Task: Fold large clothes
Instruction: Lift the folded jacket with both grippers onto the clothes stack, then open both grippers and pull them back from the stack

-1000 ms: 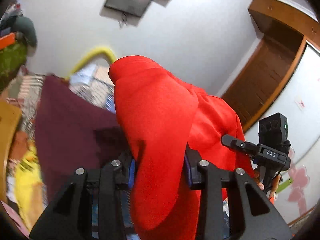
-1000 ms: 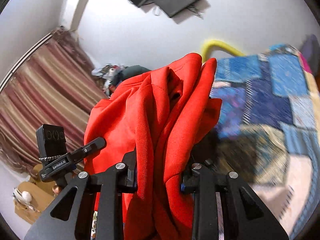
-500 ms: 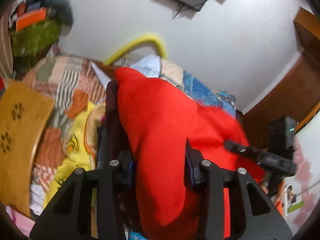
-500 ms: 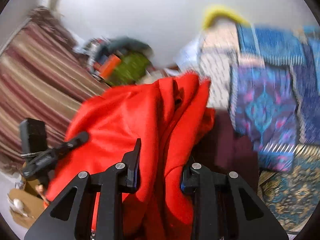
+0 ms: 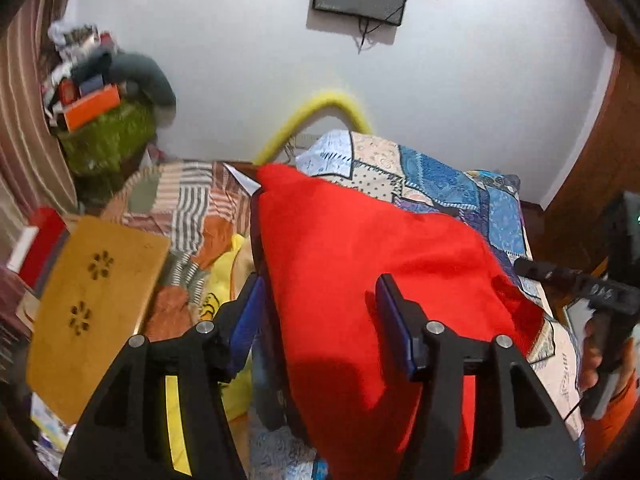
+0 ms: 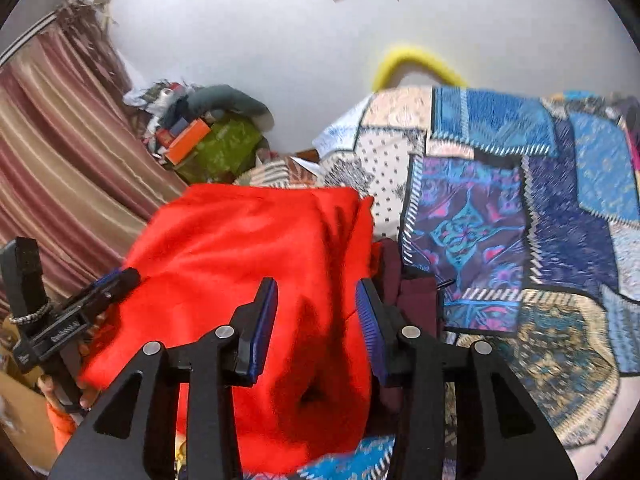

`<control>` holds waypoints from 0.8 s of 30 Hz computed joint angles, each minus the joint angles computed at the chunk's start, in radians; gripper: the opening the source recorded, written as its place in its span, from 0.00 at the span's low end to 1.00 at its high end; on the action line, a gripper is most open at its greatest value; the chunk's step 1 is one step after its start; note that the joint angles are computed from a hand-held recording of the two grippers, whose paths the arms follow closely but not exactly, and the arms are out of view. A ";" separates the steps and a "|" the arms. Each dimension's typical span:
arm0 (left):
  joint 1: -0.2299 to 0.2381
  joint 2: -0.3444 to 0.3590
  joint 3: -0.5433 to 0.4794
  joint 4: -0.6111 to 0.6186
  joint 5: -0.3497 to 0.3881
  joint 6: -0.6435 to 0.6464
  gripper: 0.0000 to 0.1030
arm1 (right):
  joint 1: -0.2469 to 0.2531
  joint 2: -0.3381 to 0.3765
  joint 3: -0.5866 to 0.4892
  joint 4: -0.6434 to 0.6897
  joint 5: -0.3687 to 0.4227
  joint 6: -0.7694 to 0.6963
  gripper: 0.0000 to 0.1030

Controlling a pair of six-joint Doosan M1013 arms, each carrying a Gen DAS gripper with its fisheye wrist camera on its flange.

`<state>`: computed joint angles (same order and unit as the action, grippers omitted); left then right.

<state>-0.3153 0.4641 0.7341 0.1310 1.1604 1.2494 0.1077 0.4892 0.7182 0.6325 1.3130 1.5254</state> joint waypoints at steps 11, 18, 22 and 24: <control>-0.135 -0.243 0.214 0.181 -0.218 -0.103 0.55 | -0.030 -0.285 0.255 0.085 -0.256 -0.234 0.37; -0.313 -0.420 0.422 0.597 -0.385 -0.369 0.55 | -0.042 -0.471 0.450 0.208 -0.439 -0.423 0.37; -0.417 -0.488 0.529 0.888 -0.386 -0.583 0.55 | -0.038 -0.556 0.557 0.274 -0.544 -0.522 0.37; -0.464 -0.512 0.575 1.010 -0.357 -0.686 0.55 | -0.030 -0.599 0.610 0.294 -0.595 -0.556 0.37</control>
<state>-0.7793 -0.0481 1.3091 1.1406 0.8038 0.5633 0.0778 -0.1103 1.3280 0.9264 0.7182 0.9691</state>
